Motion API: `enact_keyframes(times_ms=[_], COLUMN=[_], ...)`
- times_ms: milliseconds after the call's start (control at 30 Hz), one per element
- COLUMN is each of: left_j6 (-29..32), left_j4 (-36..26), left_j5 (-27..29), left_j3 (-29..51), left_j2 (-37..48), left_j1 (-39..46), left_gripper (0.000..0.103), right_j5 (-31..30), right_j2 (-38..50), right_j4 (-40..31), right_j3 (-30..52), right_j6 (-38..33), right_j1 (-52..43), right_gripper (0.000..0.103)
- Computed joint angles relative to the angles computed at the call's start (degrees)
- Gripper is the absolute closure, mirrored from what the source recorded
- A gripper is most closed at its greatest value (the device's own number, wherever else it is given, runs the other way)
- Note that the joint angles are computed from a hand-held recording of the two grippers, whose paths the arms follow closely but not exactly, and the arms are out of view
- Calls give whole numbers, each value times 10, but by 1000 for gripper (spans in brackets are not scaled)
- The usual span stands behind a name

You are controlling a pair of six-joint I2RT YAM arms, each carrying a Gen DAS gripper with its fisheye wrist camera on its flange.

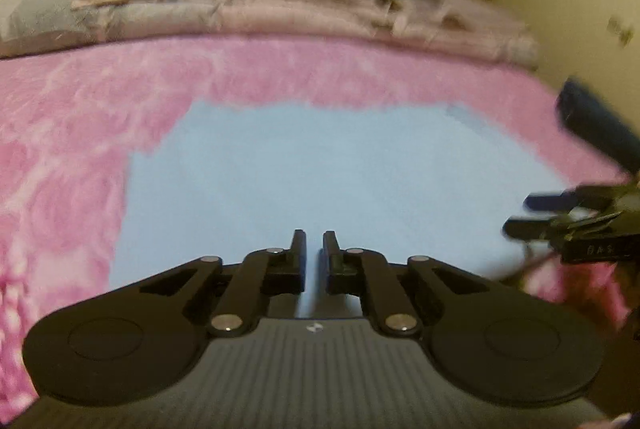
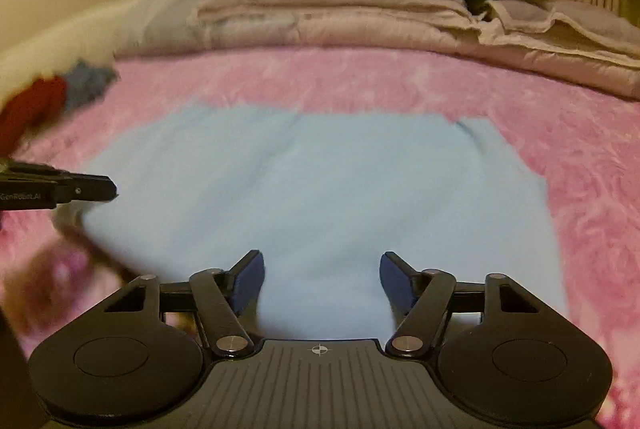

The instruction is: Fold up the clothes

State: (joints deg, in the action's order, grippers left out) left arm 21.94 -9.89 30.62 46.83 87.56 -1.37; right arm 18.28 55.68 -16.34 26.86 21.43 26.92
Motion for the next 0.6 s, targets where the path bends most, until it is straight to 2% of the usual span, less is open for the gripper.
enact_keyframes(times_ms=[67, 100, 167, 300, 367, 500, 567, 600], left_j6=[-2, 2, -5, -25, -26, -35, -48, -49], left_j4=[48, 61, 45, 12, -3, -7, -10, -11], left_j5=[-1, 14, 45, 40, 36, 9, 9, -8], left_j3=[-26, -28, -11, 4, 1, -32, -42, -44], left_j2=[12, 23, 45, 37, 18, -41, -53, -51], left_j1=[25, 47, 88, 126, 135, 117, 110, 102], left_gripper=[100, 100, 100, 100, 101, 101, 97, 96], right_j5=[16, -16, -76, -32, -53, 24, 70, 73], right_j2=[-15, -45, -97, -128, -147, -190, -210, -205], right_j4=[7, 3, -11, -74, -101, -173, -209, -220], right_j3=[-26, -40, -59, -46, -37, -10, 3, 2], right_j6=[-8, -12, -21, -20, -5, 78, 128, 139], right_j1=[-11, -46, -117, -159, -185, -100, -43, -31], right_gripper=[36, 36, 36, 36, 36, 36, 36, 36])
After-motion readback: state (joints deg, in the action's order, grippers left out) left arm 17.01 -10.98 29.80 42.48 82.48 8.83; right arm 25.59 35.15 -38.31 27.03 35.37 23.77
